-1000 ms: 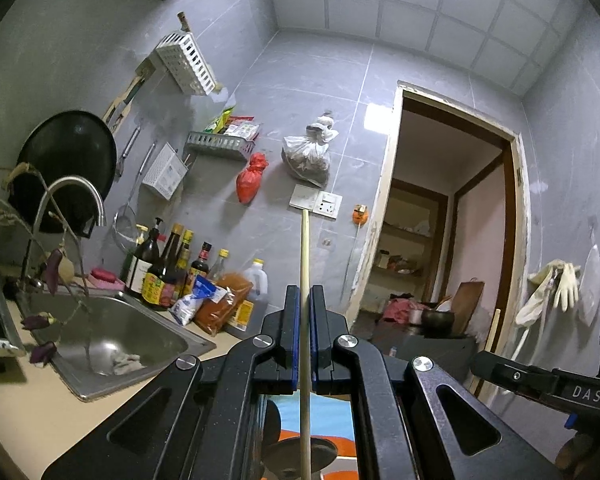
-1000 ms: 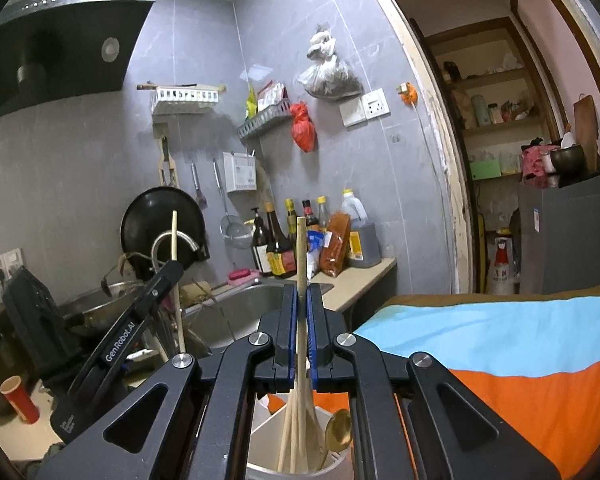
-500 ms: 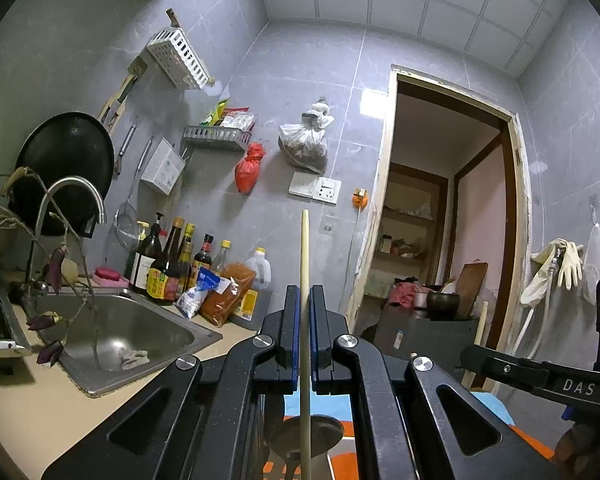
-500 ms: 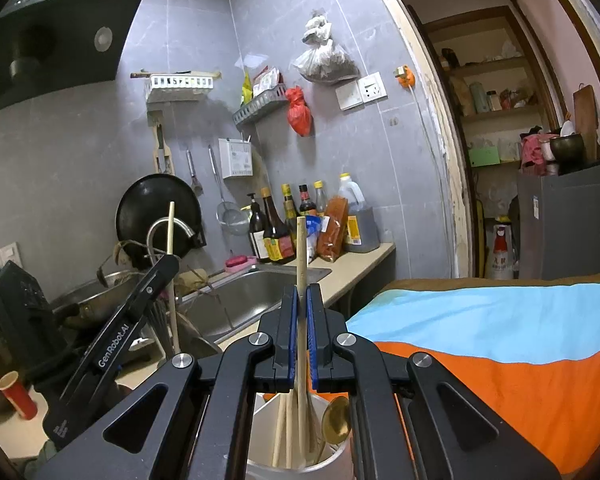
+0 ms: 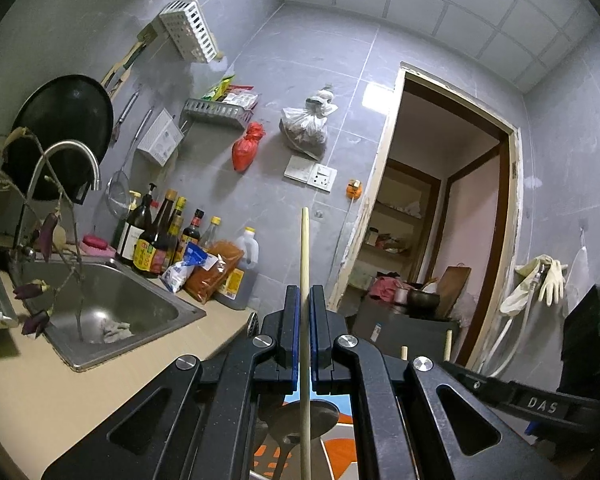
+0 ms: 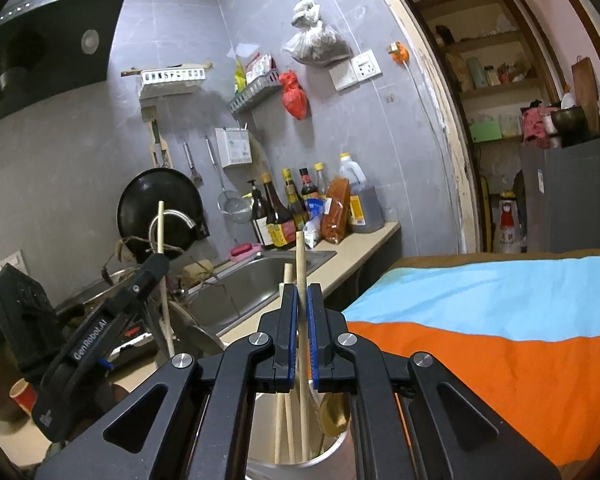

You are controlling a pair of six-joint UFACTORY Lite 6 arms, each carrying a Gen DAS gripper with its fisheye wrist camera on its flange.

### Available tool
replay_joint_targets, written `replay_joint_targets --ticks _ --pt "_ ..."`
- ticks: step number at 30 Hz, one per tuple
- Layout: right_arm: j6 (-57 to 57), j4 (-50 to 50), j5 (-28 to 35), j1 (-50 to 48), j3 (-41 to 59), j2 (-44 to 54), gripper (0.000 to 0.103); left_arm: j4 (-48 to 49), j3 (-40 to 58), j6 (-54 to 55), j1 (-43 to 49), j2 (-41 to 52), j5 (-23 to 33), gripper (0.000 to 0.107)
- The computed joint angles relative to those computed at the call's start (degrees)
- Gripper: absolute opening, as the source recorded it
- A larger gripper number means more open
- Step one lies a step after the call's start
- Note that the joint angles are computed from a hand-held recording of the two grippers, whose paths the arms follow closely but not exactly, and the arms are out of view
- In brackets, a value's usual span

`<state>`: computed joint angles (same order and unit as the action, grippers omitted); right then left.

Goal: Organize utensils

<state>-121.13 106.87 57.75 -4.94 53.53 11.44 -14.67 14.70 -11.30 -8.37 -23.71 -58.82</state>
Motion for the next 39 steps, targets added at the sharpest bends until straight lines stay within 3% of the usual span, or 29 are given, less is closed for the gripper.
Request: replay_joint_targets --ticks 14,16,18,21,23,25,28,34,39 --pt "-1.65 1.57 -0.70 0.86 -1.05 -0.22 0.007 -0.66 -0.52 1.35 -0.29 -2.27 0.98 0.003" --pt "-1.72 1.75 -0.95 1.02 -1.08 -0.46 0.010 -0.77 -0.39 1.53 -0.27 -2.17 1.20 0.003" --pt "-2.18 1.98 -0.92 1.22 -1.37 -0.56 0.019 -0.69 -0.59 1.42 -0.22 -2.36 1.28 0.003" --pt "-3.03 2.35 -0.78 1.25 -1.92 -1.02 0.021 -0.62 -0.66 1.51 -0.14 -2.49 1.25 0.005" --pt "-4.28 3.19 -0.74 1.23 -2.85 -1.82 0.021 -0.88 -0.64 1.73 -0.23 -2.41 1.08 0.009" --pt "-5.06 3.86 -0.36 1.02 -3.52 -2.43 0.022 -0.77 -1.06 1.55 -0.25 -2.59 0.45 0.021" --pt "-6.10 5.02 -0.09 0.51 -4.40 -3.34 0.024 -2.02 -1.74 2.77 -1.03 -3.39 -0.23 0.026" --pt "-7.79 7.90 -0.29 -0.38 -5.73 -4.79 0.040 -5.00 -1.80 6.75 -2.99 -6.33 1.98 0.036" --pt "-13.38 14.98 -2.33 -0.35 -9.21 -8.41 0.063 -5.58 3.09 10.76 -2.80 -7.85 14.10 0.047"
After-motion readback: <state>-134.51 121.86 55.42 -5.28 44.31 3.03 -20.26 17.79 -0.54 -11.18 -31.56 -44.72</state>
